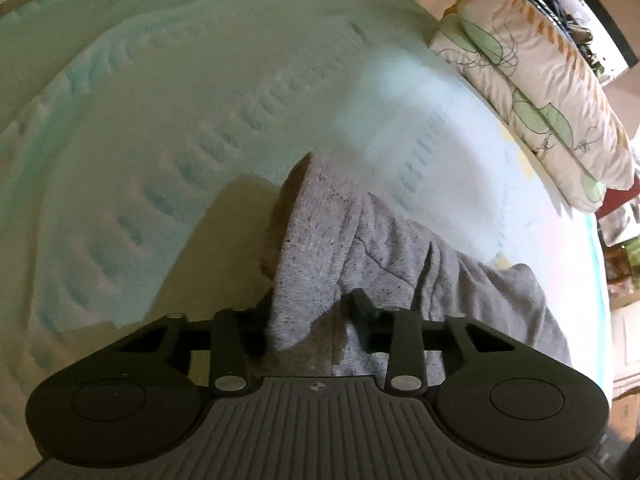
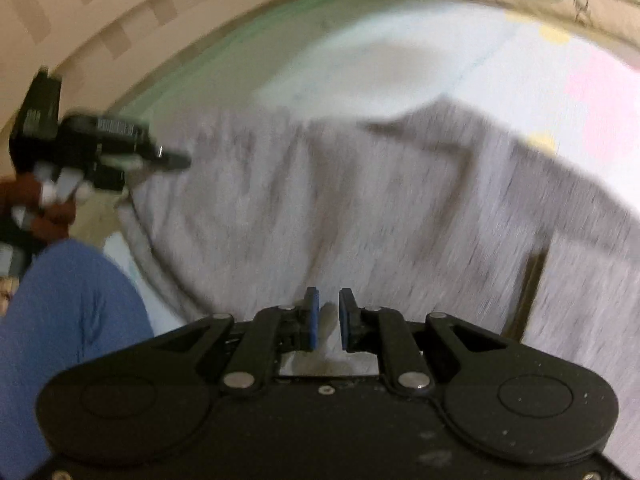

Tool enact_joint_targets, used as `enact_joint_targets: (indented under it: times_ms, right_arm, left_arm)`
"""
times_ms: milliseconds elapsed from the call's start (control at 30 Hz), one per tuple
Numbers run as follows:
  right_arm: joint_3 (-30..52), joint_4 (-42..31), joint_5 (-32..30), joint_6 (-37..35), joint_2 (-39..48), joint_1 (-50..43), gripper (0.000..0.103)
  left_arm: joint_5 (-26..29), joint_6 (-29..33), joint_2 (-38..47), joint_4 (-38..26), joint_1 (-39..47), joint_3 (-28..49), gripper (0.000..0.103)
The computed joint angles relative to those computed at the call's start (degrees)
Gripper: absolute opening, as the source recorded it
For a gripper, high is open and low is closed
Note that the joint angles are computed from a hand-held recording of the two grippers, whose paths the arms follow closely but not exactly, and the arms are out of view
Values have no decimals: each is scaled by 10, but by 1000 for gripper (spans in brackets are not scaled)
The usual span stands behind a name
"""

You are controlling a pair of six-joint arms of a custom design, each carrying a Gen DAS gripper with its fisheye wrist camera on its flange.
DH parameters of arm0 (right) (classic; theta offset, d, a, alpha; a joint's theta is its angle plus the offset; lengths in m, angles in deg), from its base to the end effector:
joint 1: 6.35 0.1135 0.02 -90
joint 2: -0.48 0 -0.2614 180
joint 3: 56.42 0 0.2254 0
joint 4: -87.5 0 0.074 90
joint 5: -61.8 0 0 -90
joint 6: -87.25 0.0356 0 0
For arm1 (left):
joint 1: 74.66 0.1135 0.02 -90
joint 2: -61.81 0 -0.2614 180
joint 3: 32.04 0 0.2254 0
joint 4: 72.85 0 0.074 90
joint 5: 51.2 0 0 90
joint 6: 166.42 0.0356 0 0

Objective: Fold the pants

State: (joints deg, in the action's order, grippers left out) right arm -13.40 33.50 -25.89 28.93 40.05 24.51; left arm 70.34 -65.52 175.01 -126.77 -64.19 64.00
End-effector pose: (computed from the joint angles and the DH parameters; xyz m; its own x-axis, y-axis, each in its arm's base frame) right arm 0.0978 0.0568 0.2090 -0.8217 0.1203 -0.5571 -0.0693 0.9491 0.3072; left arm 0.3694 0.0493 0.1886 -0.9112 -0.0045 -0.4120 0.1876 0.8857 -0.4246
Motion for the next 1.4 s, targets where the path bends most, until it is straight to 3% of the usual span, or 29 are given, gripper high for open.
enact_joint_targets:
  times_ms: [67,233,367,433,533,600,667,800,967,1067,1167,1233,1333,1400]
  right_arm:
    - [9,19,-26,-47,10,-73,15]
    - [18,143,-54,-124,135,-201,15]
    - [40,242,-78,-138,275,-266,10]
    - [65,267,-63,-137,355,-272,2]
    - [76,283,-67,-138,386,-287,1]
    - [82,270,-63,-139,382,-282,2]
    - [74,272,-63,-146,376,-280,3]
    - [56,243,-88,-149,329,-288,8]
    - [30,170,-119,-163,230,-299,9]
    - [13,117,-139,-153,159,-301,10]
    - [-2,59,-134,-129,83,-267,10]
    - [-10,23,-129,-106,37,-237,10]
    - [-15,-21,-78,-35,-29,-127,10]
    - [-17,-39,-15,37,-59,-14,10]
  left_arm:
    - [14,2,-10,11,10,-13,23]
    - [27,18,-37,15,20,-24,17]
    - [19,26,-43,8,14,-23,17]
    - [17,29,-36,5,11,-17,17]
    - [27,29,-10,-21,15,8,23]
    - [34,10,16,-45,15,36,36]
    - [41,7,50,-82,13,73,60]
    - [21,31,61,-89,-2,80,66]
    - [37,74,80,-131,-9,109,85]
    - [64,75,110,-178,-19,150,85]
    - [48,73,108,-180,-39,157,85]
    - [54,69,101,-174,-41,150,79]
    - [61,23,57,-111,-32,93,27]
    - [94,5,38,-98,-17,70,24]
